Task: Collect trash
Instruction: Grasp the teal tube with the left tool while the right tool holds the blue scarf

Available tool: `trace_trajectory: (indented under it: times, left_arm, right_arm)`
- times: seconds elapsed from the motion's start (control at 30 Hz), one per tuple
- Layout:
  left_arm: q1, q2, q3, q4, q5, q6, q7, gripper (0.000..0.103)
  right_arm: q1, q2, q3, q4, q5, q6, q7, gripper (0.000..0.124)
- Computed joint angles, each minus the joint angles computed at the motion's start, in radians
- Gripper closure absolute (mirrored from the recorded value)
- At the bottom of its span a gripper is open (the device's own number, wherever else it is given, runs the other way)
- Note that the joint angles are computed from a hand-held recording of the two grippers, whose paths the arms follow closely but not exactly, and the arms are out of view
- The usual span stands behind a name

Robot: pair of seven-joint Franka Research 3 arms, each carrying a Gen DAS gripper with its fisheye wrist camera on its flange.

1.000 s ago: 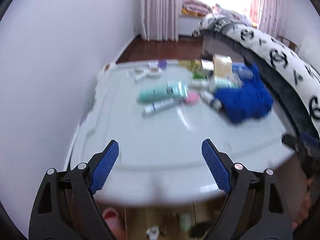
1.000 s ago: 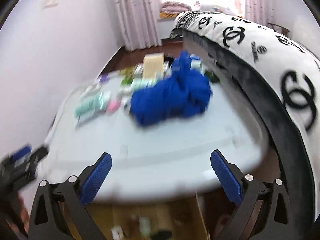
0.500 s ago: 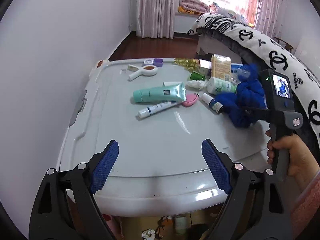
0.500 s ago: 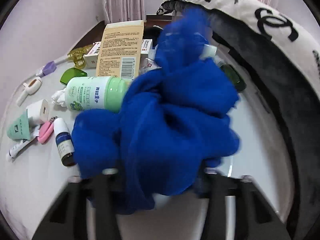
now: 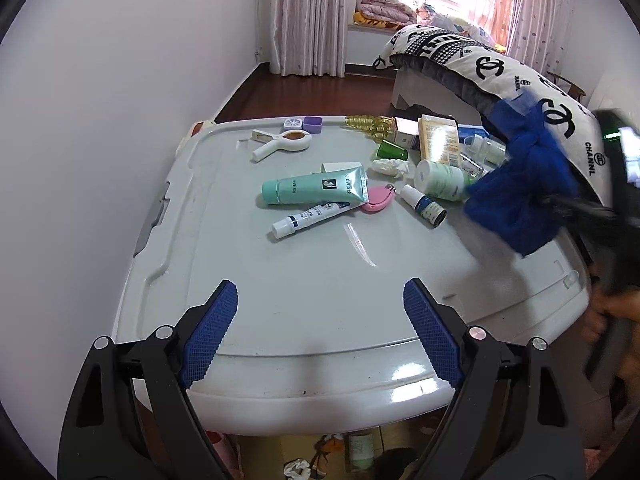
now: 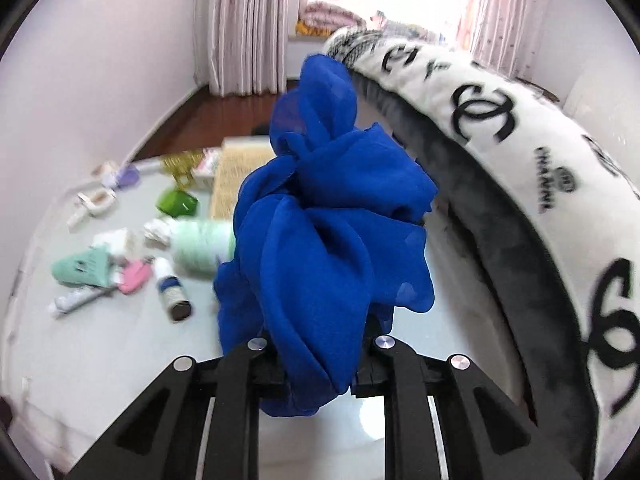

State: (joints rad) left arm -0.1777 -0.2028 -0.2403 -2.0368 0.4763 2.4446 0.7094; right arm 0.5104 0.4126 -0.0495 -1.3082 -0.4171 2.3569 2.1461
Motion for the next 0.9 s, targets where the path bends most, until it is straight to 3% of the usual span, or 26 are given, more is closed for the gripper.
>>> trace_trajectory:
  times: [0.23, 0.4, 0.47, 0.57, 0.63, 0.77, 0.83, 0.9]
  left_arm:
    - [0.008, 0.044, 0.016, 0.041, -0.008, -0.012, 0.032, 0.020]
    - [0.017, 0.243, 0.039, 0.255, 0.026, -0.026, 0.153, 0.020]
    - [0.021, 0.338, 0.051, 0.355, -0.034, -0.035, 0.220, 0.020]
    - [0.014, 0.475, 0.074, 0.508, -0.058, -0.093, 0.263, 0.020]
    - [0.018, 0.537, 0.080, 0.583, -0.082, -0.127, 0.323, 0.020]
    - [0.044, 0.544, 0.065, 0.582, -0.122, -0.103, 0.576, 0.020]
    - [0.067, 0.541, 0.047, 0.577, -0.183, -0.119, 0.729, 0.020]
    - [0.057, 0.555, 0.054, 0.598, -0.186, -0.167, 0.802, 0.024]
  right_arm:
    - [-0.034, -0.377, 0.054, -0.464, -0.060, 0.237, 0.096, 0.106]
    - [-0.087, -0.576, 0.118, -0.693, -0.014, 0.334, 0.096, 0.106]
    - [-0.100, -0.625, 0.130, -0.765, 0.024, 0.397, 0.080, 0.106]
    - [-0.143, -0.640, 0.175, -0.796, 0.006, 0.406, 0.074, 0.105]
    - [-0.146, -0.621, 0.181, -0.792, 0.062, 0.406, 0.018, 0.105]
    - [-0.155, -0.591, 0.193, -0.786, 0.186, 0.397, -0.084, 0.105]
    - [-0.156, -0.585, 0.198, -0.787, 0.258, 0.404, -0.130, 0.105]
    - [-0.165, -0.576, 0.213, -0.778, 0.277, 0.402, -0.147, 0.105]
